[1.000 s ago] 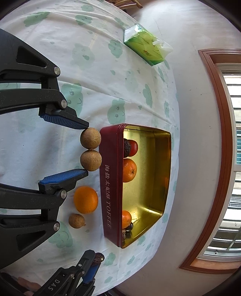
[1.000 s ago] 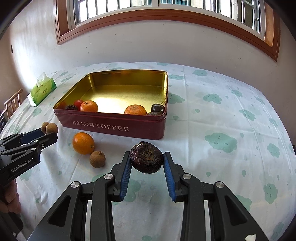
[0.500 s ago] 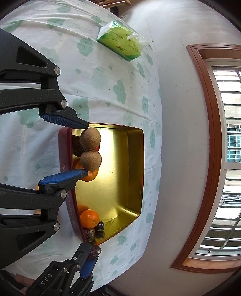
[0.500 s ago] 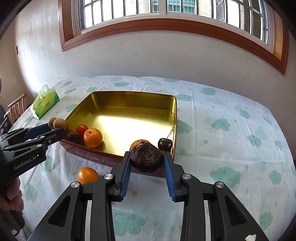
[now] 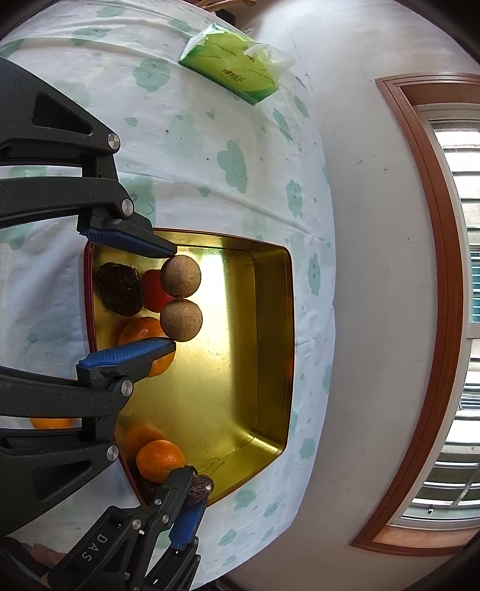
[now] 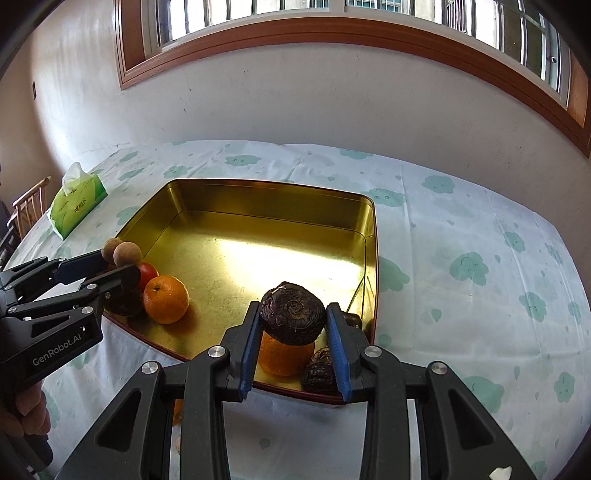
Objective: Organize fruits
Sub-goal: 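Carry two brown round fruits in the left tool while the right tool carries the purple-brown fruit to the tin, then open the left tool over the tin while the right tool releases the purple-brown fruit inside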
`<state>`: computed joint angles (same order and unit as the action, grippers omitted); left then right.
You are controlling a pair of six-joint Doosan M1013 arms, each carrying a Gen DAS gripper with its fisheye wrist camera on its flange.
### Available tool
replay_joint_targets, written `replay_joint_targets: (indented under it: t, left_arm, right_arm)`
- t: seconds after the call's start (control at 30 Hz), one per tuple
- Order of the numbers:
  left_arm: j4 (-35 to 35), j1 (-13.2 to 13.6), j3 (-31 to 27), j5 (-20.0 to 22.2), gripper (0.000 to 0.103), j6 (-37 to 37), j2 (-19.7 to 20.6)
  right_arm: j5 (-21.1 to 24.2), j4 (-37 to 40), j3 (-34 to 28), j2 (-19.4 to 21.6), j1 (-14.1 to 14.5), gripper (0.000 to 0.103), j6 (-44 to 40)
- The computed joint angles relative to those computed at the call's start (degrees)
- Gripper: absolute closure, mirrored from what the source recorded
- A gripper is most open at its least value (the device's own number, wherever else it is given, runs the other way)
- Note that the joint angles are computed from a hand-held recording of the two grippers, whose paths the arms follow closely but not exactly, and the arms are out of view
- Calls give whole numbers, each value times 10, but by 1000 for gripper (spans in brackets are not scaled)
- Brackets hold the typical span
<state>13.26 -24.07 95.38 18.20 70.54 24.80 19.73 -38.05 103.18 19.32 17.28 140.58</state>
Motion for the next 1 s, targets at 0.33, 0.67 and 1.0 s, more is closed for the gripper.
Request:
replay_joint_targets:
  t: [0.33, 0.67, 1.0]
  left_arm:
    - [13, -2, -6, 3, 57, -18, 10]
    - [30, -2, -8, 4, 57, -34, 11]
    - [42, -5, 1, 10, 55, -53, 3]
  right_arm:
    - [3, 44, -13, 15, -5, 71, -38]
    - [5, 63, -15, 15, -6, 71, -48]
    - [6, 32, 3, -3, 3, 71, -6]
